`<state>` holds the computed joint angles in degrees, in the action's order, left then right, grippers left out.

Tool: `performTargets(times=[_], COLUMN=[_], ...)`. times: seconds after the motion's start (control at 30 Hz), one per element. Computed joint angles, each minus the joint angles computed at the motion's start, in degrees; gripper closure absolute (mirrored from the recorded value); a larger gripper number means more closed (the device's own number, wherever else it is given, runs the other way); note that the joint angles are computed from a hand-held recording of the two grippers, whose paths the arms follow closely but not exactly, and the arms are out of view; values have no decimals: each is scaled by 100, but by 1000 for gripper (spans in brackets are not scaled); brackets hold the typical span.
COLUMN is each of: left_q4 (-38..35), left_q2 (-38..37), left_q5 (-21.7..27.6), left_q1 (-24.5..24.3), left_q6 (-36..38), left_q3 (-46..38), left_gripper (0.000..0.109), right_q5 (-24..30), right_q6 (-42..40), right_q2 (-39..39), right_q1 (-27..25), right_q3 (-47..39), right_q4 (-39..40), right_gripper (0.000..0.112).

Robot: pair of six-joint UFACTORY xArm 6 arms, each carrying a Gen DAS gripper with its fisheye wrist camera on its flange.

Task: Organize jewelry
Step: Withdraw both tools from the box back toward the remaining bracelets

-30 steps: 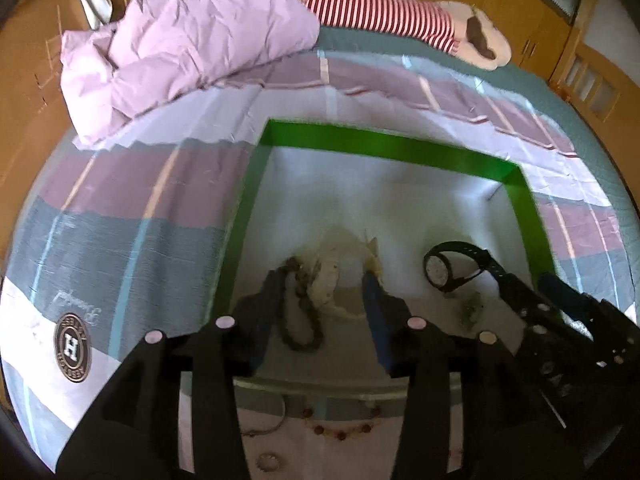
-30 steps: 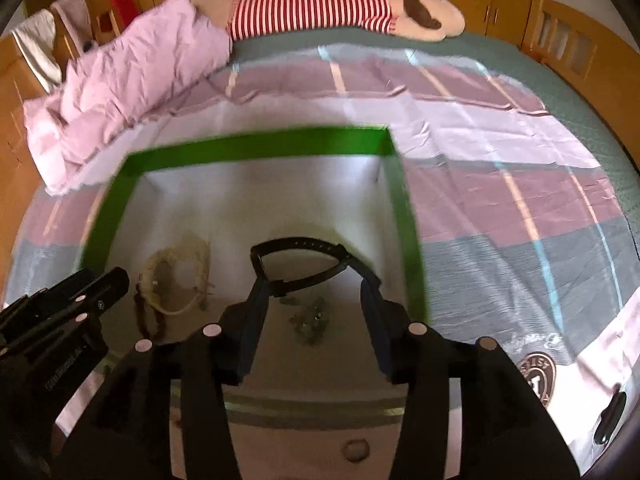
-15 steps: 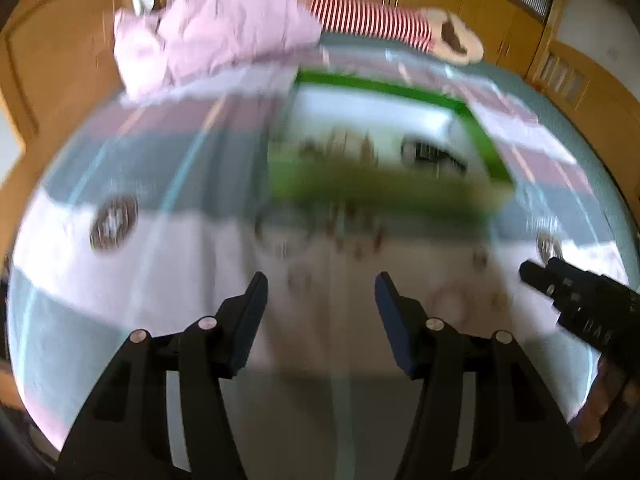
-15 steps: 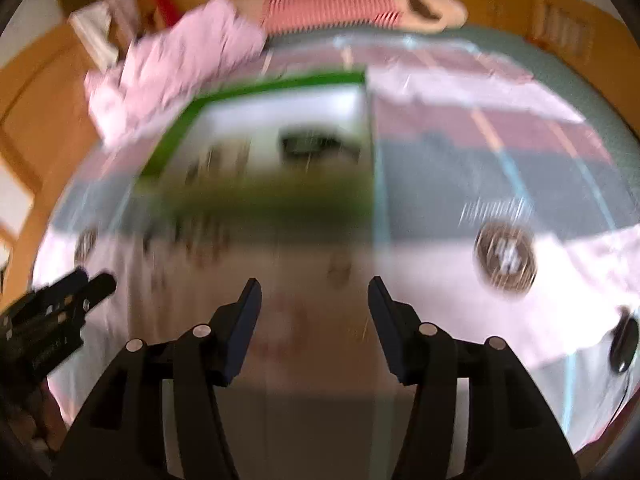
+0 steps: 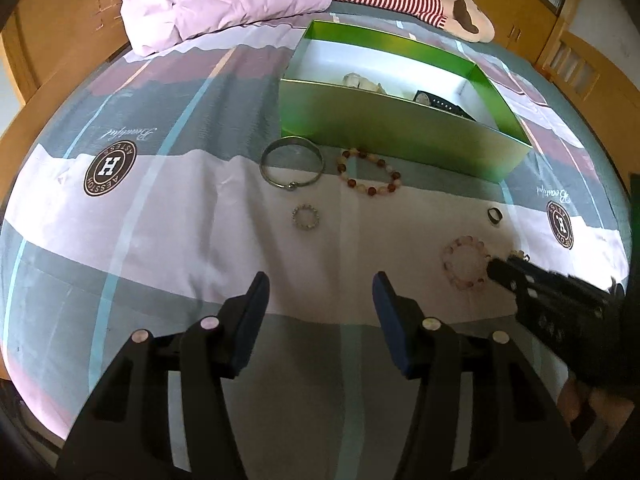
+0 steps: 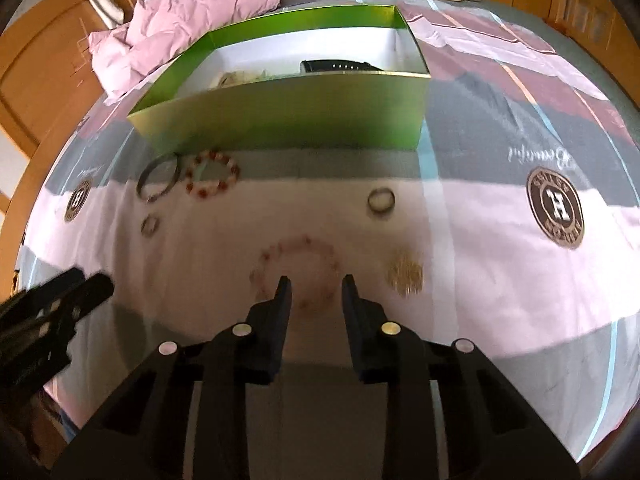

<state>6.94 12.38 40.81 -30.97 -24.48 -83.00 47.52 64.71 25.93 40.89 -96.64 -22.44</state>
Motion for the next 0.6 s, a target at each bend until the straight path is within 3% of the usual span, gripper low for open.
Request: performTargets(times=[0.17, 0.3, 0.5, 0.57, 0.6], left_q4=[-50, -152, -190, -289, -435], left_q2=[186, 558, 1768, 2184, 2481], left_q5=[105, 269, 924, 1258, 1510], left_q1=[11, 32, -23, -36, -21], left_q6=[32, 105, 215, 286, 307], left_q3=[-254, -757, -2509, -3120, -3561], left_gripper=[55, 55, 55, 61, 70], right_q5=[278, 301, 210, 205, 194], right_q6=[-553, -571, -332, -300, -302], right_q2=[446, 385, 70, 1, -13], right_q1=[-60, 29, 40, 25, 17], right_q3=[-532, -413, -13, 66, 76], right_q4=[339, 300, 197, 175, 183], right_gripper=[86, 90, 90, 90, 90])
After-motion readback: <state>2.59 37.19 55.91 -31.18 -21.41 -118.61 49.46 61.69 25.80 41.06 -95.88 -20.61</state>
